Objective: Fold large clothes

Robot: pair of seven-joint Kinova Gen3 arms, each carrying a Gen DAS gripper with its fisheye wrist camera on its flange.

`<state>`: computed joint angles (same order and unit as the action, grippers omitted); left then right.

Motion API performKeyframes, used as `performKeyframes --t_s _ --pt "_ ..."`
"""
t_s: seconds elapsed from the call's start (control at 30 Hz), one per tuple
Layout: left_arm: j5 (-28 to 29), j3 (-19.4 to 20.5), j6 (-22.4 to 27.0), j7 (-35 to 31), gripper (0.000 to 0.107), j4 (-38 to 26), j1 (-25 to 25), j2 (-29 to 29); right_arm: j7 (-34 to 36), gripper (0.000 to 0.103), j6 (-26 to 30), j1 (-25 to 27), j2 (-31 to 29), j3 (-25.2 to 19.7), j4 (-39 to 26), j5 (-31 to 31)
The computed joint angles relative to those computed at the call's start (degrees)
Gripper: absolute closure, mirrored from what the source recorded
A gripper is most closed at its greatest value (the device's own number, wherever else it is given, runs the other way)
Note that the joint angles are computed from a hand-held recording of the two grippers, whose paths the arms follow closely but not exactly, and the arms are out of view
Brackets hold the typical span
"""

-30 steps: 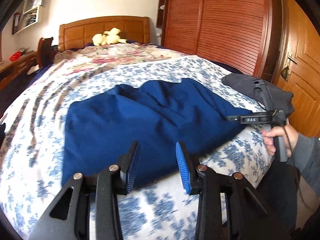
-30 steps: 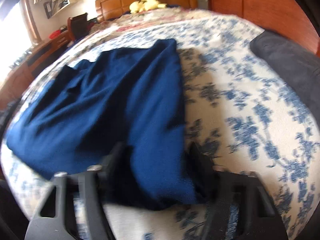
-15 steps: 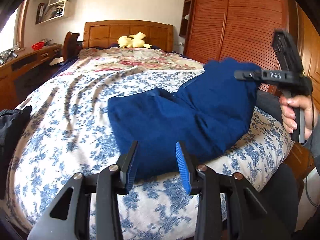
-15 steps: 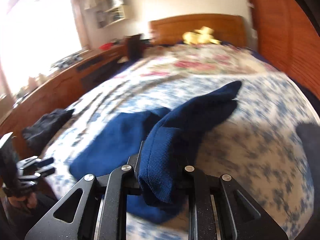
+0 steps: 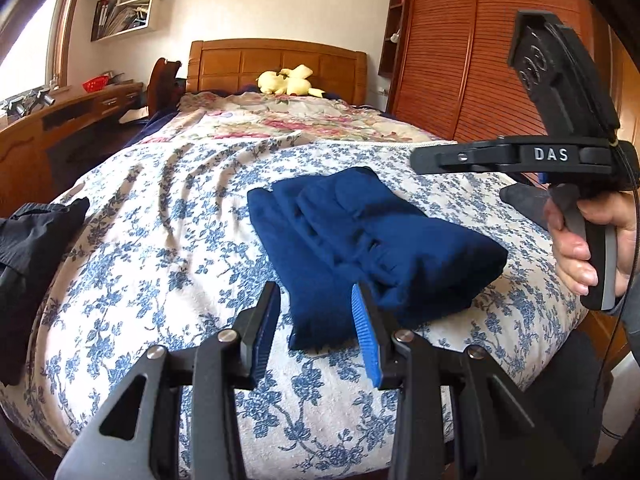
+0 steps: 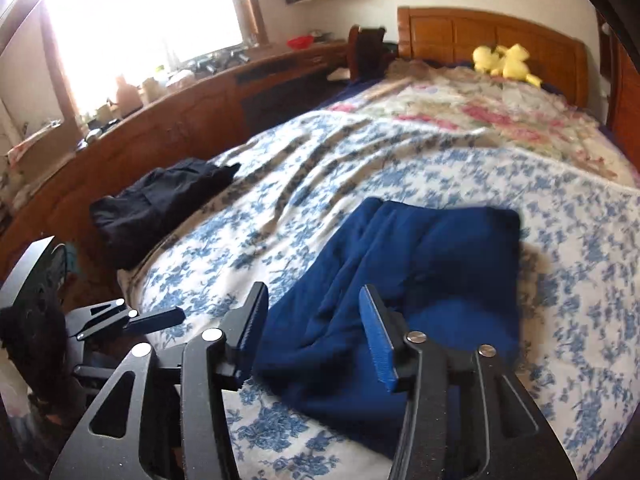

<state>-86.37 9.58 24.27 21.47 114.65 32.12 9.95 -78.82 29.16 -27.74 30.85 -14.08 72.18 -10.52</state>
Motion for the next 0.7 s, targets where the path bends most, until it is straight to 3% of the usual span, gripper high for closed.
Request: performKeyframes --t_s 0.07,0.2,0.27,0.4,0.5,0.6,0.7 --pt "0.0 0.1 -0.1 -0.3 0.072 -0.4 0.1 0.2 -0.5 0.054 -1.6 0.1 -1.5 1.5 2.6 1.1" --pt "1.2 0.1 0.0 -2.5 0.072 -1.9 0.8 1.5 -8.0 0.054 -1.1 -5.2 -1.9 9.6 4.2 9.0" --pt "1.6 -0.3 -0.3 -3.2 0.072 -2.3 1.1 1.8 -9.9 0.054 -2.3 -5.2 -2.1 10.5 6.5 11.5" --pt "2.9 -0.7 0.0 -4.7 0.072 -3.3 2.3 2.4 -10.3 0.054 -3.6 -2.2 -1.2 8.6 8.9 12.4" --pt "1.6 -1.1 0.0 -3.7 0.072 -3.6 3.5 2.3 -5.8 0.054 -3.9 3.1 0.5 3.1 9.4 9.1" --pt "0.0 -1.2 -1.9 -2.0 0.072 -4.2 3.2 2.7 -4.2 0.053 -5.8 4.1 1.3 2.1 10.8 7.4" --pt "3.2 -1.2 -2.7 -5.6 0.072 -6.0 3.0 3.9 -2.3 0.053 -7.5 6.3 1.4 0.1 12.1 5.0"
